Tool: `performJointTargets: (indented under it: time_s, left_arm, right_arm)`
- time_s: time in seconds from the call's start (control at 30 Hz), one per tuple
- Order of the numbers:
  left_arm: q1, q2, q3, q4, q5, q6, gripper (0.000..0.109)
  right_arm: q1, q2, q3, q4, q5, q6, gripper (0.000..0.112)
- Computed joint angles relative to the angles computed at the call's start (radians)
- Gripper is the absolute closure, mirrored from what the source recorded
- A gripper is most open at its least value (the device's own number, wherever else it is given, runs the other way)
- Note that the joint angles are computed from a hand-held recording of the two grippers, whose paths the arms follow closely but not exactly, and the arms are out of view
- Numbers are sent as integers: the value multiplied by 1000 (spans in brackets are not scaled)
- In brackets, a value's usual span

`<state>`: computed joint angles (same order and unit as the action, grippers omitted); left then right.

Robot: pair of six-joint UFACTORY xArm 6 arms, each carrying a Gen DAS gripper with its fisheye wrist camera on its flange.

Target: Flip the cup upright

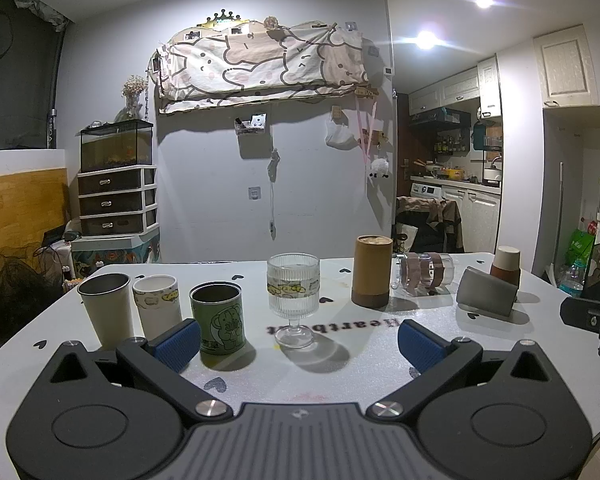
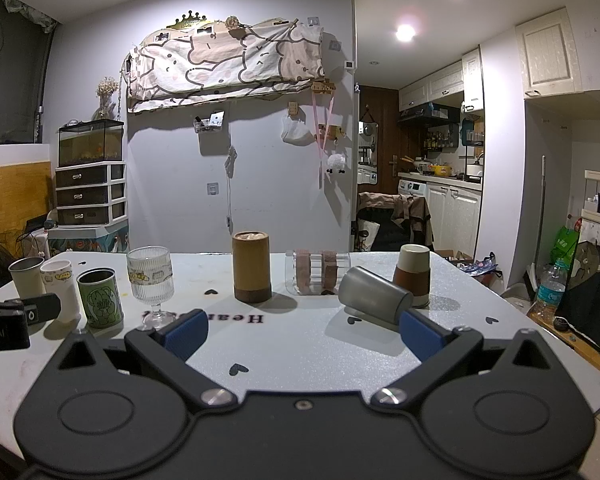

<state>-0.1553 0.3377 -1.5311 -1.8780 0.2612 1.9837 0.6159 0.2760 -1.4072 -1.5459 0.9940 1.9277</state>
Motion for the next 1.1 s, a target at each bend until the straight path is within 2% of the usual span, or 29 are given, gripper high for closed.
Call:
performJointTargets:
  time_s: [0.67, 0.8, 0.9, 0.93, 1.1]
  left_arm:
    - [1, -1, 1, 2, 1, -2, 6]
    - [5, 14, 3, -53, 12, 52, 6]
    - [7, 29, 2, -96, 18, 90, 6]
    - [12, 32, 9, -122, 24, 117, 6]
    - [34, 45, 6, -133, 61, 125, 6]
  right_arm:
    - [-2, 7, -13, 10, 3, -14, 9]
    - [-14, 19, -23, -3, -10, -12, 9]
    - [-46, 49, -76, -2, -53, -41, 9]
    - [-82, 81, -118, -7, -100, -56, 9]
    - [-155, 191, -307, 26, -199, -172, 9]
